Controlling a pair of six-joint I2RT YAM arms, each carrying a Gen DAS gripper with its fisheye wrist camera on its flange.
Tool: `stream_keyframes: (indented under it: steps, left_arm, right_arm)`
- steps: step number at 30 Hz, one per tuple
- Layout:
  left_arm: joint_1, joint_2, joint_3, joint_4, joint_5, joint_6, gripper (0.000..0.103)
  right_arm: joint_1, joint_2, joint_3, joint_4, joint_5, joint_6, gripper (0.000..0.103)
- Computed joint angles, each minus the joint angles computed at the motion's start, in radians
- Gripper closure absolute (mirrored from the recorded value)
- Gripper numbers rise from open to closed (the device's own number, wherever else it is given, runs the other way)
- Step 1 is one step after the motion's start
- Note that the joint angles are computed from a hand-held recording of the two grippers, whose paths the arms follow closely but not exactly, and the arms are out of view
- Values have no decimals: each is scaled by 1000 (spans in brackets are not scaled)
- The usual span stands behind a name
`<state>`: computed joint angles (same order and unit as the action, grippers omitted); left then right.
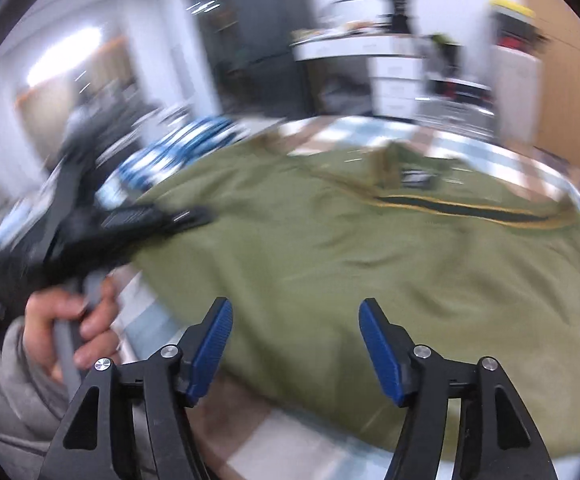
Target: Fold large clothes
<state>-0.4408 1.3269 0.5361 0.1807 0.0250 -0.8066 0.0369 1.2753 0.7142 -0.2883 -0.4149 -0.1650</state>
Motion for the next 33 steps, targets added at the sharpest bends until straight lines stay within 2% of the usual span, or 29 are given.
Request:
stream_keyframes:
  steps: [4, 8, 11, 18, 25, 29, 33]
  left_arm:
    - [-32, -7, 28, -39, -65, 46, 88]
    - [-30, 8, 38, -45, -69, 70, 88]
    - [-25, 36, 48, -47, -57, 66, 88]
    - [-1, 34, 52, -62, -30, 99, 87]
    - [64, 55, 32, -31, 56, 106, 87]
    - [90, 42, 30, -43, 89, 126, 87]
    - [114, 44, 30, -60, 116, 145, 87]
  right_arm:
    - [-41, 66, 3, 80, 146, 97, 36]
    - [-13, 168, 24, 127, 196, 157, 40]
    - [29, 232, 31, 141, 256, 140, 39]
    - [-12, 195, 35, 116, 238, 132, 41]
    - [-94, 104, 21, 74, 227, 127, 41]
    - [-237, 9, 10, 36, 201, 124, 40]
    - [-408, -25, 3, 13, 222, 111, 40]
